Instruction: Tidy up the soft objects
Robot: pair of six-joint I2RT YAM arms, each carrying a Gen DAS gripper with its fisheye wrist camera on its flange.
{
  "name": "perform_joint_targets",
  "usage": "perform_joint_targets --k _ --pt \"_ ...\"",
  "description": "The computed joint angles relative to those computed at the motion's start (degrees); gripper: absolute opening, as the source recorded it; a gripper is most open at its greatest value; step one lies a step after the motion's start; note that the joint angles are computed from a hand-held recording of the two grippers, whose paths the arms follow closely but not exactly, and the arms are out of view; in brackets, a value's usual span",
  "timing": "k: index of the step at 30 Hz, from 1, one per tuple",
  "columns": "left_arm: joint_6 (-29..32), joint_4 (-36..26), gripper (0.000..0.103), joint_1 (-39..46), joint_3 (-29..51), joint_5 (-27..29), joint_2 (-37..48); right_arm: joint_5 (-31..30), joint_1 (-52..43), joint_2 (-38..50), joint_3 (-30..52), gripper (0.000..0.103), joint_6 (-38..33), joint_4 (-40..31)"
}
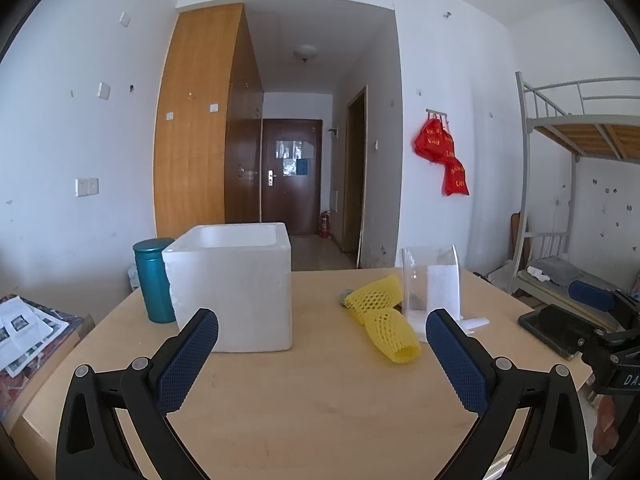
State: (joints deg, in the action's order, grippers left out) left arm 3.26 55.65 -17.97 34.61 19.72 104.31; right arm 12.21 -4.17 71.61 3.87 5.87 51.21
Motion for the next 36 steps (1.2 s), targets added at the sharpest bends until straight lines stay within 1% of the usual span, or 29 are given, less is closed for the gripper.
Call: perform_joint_targets --k 4,9,16,25,27,30,33,36 --pt "0.3 -3.7 0.103 -0.7 3.2 0.1 0.5 -0.9 -1.2 0.3 2.5 0.103 -0.8 -2.5" --pt "0.7 -10.5 0.103 -2.3 9.2 0.4 1.7 -4.2 -4.7 3.6 7.1 0.103 -1.6 -4.9" --pt "0.8 -16.6 0.103 -3.6 17.0 -0.1 5.1 -7.4 -7.8 7.1 12.7 0.103 -2.3 -8.2" --pt "1.5 -27.5 0.103 -5.8 30.2 0.7 11.8 -9.4 -11.0 11.4 20.5 0.103 -3.1 -14.3" --pt "1.4 -29.0 0.103 -6.0 32.5 1.2 13.4 -9.9 -11.9 12.7 22.2 0.103 -3.4 -15.3" --pt "2.2 -33.9 0.103 -6.7 37.9 1.9 16.7 -11.0 -13.3 15.1 24.8 0.103 -3.7 -16.4" --pt "2.7 -37.0 0.103 -7.6 41.6 1.7 19.3 -12.5 -14.5 17.7 27.4 0.103 -4.0 -17.5" --pt "2.9 -40.4 0.103 -8.5 45.7 1.4 21.9 -12.5 -15.3 20.0 29.6 0.103 -4.9 -18.5"
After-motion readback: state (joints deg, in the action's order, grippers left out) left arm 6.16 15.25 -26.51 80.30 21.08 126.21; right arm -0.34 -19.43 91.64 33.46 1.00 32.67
